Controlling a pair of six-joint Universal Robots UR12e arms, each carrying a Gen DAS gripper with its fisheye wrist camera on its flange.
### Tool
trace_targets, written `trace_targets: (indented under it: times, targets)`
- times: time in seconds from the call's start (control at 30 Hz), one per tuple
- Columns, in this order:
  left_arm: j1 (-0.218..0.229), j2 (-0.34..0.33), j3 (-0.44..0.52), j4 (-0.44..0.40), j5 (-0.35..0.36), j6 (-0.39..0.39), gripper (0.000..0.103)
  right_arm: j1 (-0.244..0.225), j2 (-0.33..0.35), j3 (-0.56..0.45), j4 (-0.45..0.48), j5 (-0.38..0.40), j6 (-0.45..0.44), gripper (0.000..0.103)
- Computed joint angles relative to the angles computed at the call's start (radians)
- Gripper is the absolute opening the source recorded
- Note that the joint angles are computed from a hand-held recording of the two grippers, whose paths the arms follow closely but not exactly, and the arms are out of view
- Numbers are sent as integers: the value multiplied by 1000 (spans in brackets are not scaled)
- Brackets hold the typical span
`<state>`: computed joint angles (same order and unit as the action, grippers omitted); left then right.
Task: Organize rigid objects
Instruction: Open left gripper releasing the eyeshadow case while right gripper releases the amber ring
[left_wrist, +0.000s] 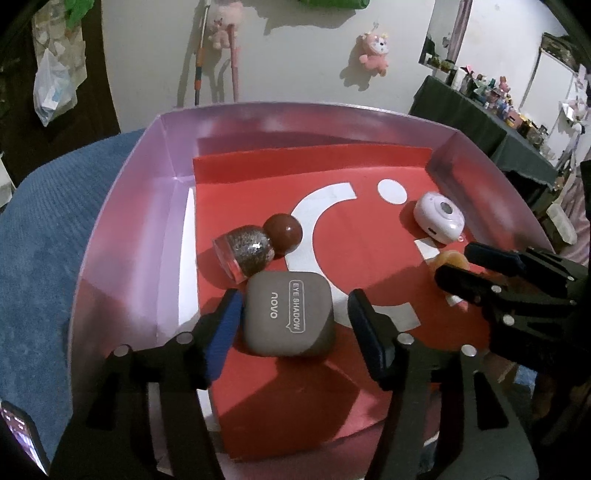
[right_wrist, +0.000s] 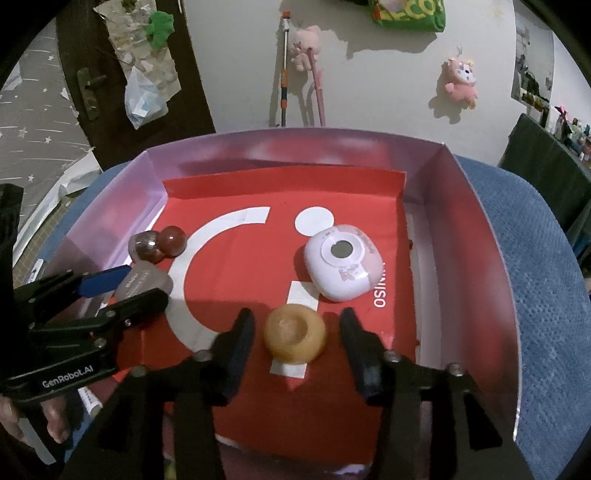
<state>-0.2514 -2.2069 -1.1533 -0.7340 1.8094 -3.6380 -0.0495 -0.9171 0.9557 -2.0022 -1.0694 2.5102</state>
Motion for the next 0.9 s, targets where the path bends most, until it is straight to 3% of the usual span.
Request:
trace_targets:
  times: [0.17,0.3,0.4,0.7,0.83,0.9]
  targets:
    - [-11,9,-10,29,27,21,69,-12,-18,19,4,40,-6,57]
    - [-14,19,-20,32,35,25,70,-24,-39,41,-7,80,-9,69]
    - [-14,32,-34,34,18,14,70,-32,-53,55,-12,114,-12,70]
    - [-32,64,-75,89,33,19,70,-55,-95,103,-37,194,-20,88]
    - [-39,77,-96,115,41,13,90,-63,-110,122,-45,217,-20,91]
    - [-42,84,-104,125,47,11,91,-68,-117,131,-48,229,-21,94]
